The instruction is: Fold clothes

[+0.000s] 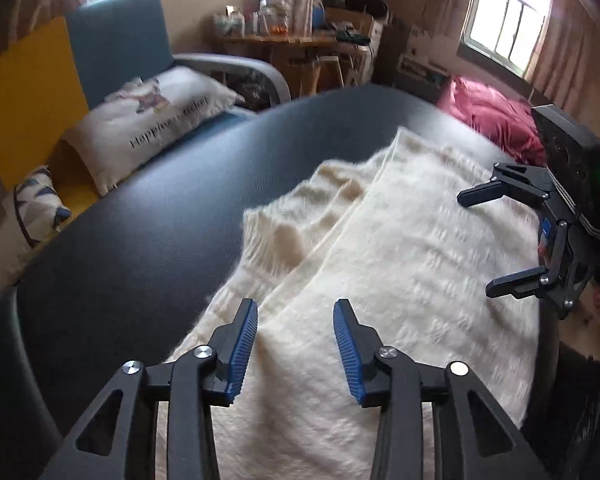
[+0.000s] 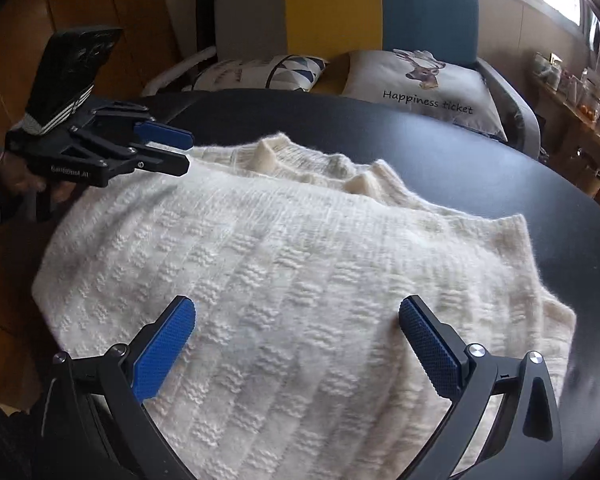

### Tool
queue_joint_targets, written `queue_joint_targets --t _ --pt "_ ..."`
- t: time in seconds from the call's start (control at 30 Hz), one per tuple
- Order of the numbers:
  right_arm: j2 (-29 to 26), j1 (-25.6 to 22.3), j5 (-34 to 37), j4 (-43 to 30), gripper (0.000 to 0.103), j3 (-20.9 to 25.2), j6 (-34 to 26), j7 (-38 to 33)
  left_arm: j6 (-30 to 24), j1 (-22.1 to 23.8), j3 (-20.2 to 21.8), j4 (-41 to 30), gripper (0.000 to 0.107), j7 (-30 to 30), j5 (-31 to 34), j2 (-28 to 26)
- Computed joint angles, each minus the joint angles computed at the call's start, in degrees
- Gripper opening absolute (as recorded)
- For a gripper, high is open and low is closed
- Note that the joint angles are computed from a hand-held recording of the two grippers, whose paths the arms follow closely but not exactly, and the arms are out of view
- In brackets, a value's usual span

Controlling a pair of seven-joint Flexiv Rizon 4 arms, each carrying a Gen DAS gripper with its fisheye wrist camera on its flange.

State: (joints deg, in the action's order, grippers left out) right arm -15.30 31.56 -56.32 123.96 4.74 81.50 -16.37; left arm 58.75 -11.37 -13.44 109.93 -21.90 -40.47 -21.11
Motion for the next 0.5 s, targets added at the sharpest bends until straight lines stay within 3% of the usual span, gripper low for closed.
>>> queue_joint_targets --t 0.1,0.23,0.3,0.37,0.5 --pt "-1.3 2.0 -3.2 -1.0 0.103 -1.1 -2.0 4.3 -5.0 0.7 0.4 -3.3 0.041 -1.1 2.2 -2.5" --pt "-1.8 0.4 -6.6 -0.7 0.103 -2.1 -0.1 6.5 -9.4 0.9 0.9 -5.6 0.039 -1.8 4.4 -3.4" --pt "-2.0 -0.7 -7.6 -0.5 0.103 -2.4 1.0 6.2 -11.2 1.1 0.7 -5.7 0.024 -0.8 4.9 -3.1" --pt "-1.7 -2.2 -4.1 -0.4 0.103 -0.8 0.0 2.2 -11.8 1.1 0.8 -5.2 0.017 0.7 5.1 -2.4" --pt "-0.6 -3.4 2.7 -0.7 0.103 1.2 -2.9 -5.2 -11.4 0.4 1.2 -4.7 0.012 -0.9 4.4 -2.4"
